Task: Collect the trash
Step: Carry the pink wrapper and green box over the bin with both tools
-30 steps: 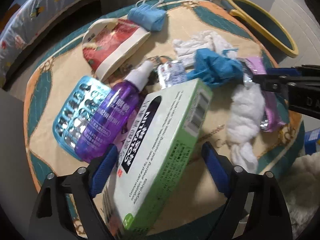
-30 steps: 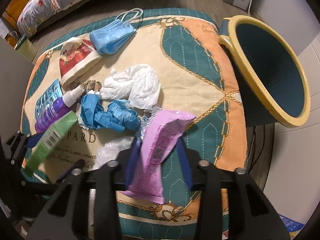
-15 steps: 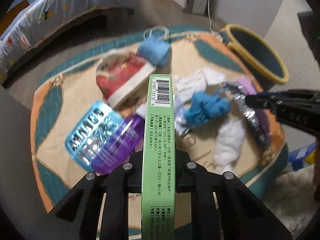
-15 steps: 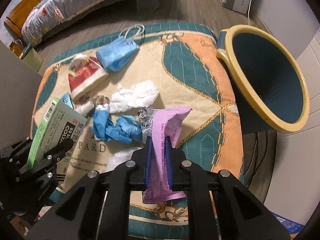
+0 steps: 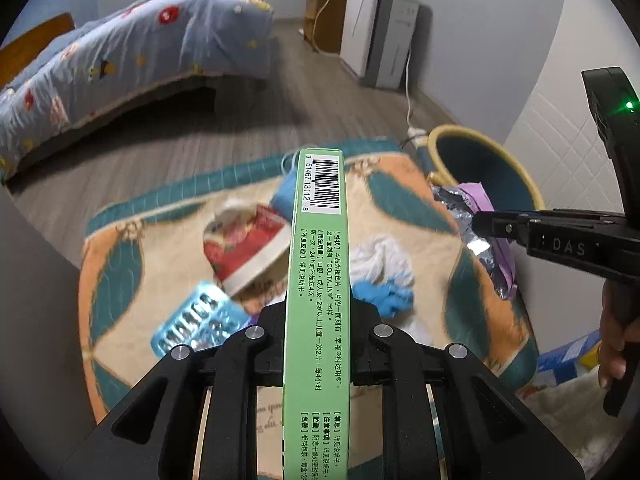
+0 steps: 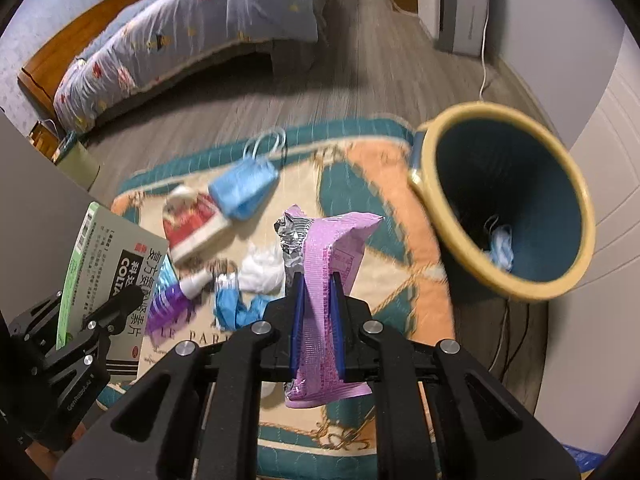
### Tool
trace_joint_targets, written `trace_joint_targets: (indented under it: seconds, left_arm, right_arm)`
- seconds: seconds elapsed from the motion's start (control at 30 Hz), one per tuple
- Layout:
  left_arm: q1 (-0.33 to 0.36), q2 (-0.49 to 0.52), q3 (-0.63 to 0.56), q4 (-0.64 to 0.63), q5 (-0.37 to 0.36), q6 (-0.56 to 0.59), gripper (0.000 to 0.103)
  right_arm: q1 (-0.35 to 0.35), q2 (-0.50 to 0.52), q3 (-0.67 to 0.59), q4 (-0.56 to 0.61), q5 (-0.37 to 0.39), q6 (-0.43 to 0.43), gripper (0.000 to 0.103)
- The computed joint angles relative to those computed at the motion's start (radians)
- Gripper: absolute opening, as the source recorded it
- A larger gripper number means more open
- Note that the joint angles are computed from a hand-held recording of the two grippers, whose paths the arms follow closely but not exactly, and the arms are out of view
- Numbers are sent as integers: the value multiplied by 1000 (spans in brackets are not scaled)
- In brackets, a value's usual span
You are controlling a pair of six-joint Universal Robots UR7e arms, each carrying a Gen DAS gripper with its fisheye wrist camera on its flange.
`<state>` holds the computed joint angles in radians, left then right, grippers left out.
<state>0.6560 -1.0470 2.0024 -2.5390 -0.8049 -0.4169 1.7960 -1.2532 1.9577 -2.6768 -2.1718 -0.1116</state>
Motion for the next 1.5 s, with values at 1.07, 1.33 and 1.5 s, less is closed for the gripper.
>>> trace_joint_targets:
  seconds: [1.07, 1.33, 1.5]
  left_arm:
    - [-12, 249, -258, -57, -82, 228, 20]
    - [-4, 388, -413, -62, -153, 316, 20]
    - [3, 464, -500, -38, -180, 361, 20]
  right_arm:
    - [-178, -82, -213, 7, 48, -160, 12]
    - [-242, -82, -229, -11, 37, -180, 12]
    - [-288, -78, -239, 7, 28, -153, 12]
